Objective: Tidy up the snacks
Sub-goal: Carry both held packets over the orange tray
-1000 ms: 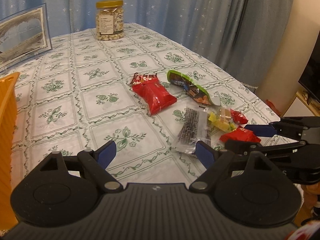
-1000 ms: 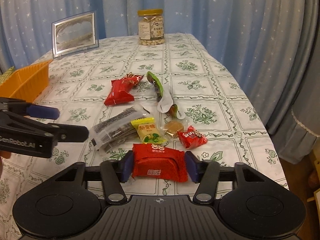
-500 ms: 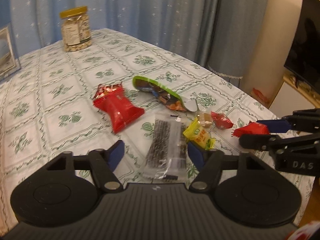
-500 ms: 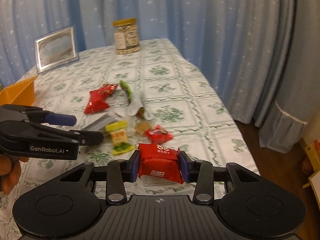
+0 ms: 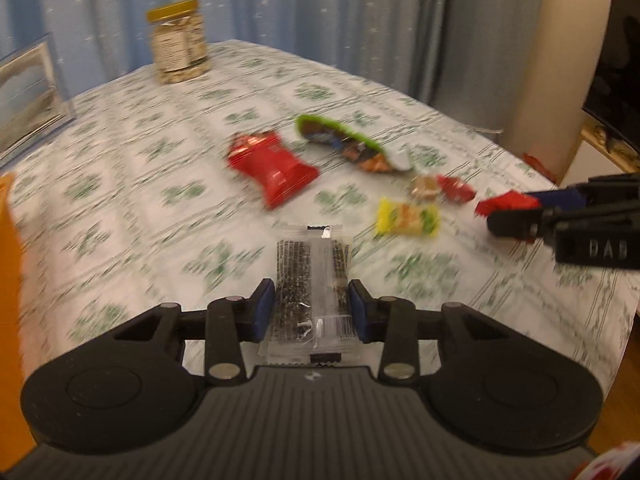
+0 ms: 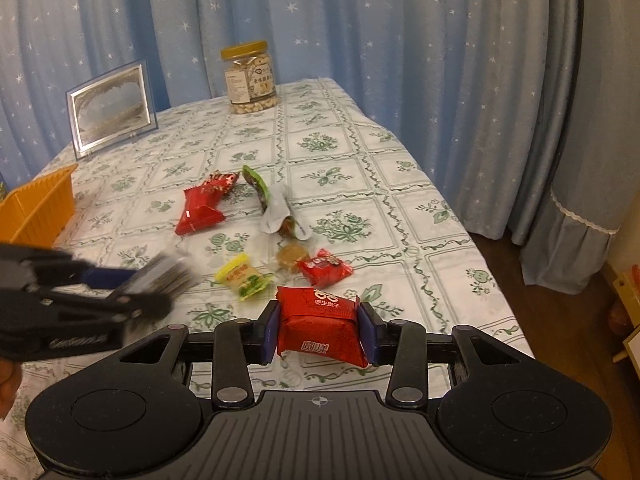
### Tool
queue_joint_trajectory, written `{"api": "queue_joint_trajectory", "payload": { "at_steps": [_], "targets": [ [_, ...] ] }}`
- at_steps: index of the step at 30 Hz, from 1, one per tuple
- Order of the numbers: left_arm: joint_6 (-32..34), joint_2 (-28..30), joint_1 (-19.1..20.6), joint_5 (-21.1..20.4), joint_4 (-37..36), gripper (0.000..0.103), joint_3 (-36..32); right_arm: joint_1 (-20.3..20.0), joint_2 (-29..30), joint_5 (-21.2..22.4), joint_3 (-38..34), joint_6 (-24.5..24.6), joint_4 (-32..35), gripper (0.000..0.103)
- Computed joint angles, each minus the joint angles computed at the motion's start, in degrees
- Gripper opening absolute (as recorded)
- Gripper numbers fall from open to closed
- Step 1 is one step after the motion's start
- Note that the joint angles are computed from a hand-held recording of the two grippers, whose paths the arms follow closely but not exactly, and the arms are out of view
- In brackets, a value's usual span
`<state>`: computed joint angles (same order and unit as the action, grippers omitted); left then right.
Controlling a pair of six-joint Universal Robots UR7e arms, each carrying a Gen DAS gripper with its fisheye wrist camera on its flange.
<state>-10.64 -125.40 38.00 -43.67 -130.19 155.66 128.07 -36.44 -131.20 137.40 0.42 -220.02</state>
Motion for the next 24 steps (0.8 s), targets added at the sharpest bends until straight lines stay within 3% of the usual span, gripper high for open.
{"api": "queue_joint_trajectory", "payload": {
  "at_steps": [9, 13, 18, 24],
  "targets": [
    [-2.14, -1.29, -0.43, 1.16, 2.2, 0.036, -0.1, 1.56, -0.19, -0.41, -1.05, 0.96, 1.62, 0.041],
    [-8.17, -4.4, -2.62, 2.93, 10.31, 0.035, -1.24, 2.51, -1.45, -1.18, -1.28, 1.93, 3.62, 0.041],
    [-21.07, -12.92, -8.86, 4.78, 29.64, 0.035, -4.88, 4.95, -3.55, -2.01, -2.16, 2.85, 6.91, 0.041],
    [-44.71, -20.39, -20.86, 5.91, 59.32, 0.035, -12.47, 8.89, -5.69, -2.24, -4.45, 4.86, 11.27, 0.041]
  ]
}}
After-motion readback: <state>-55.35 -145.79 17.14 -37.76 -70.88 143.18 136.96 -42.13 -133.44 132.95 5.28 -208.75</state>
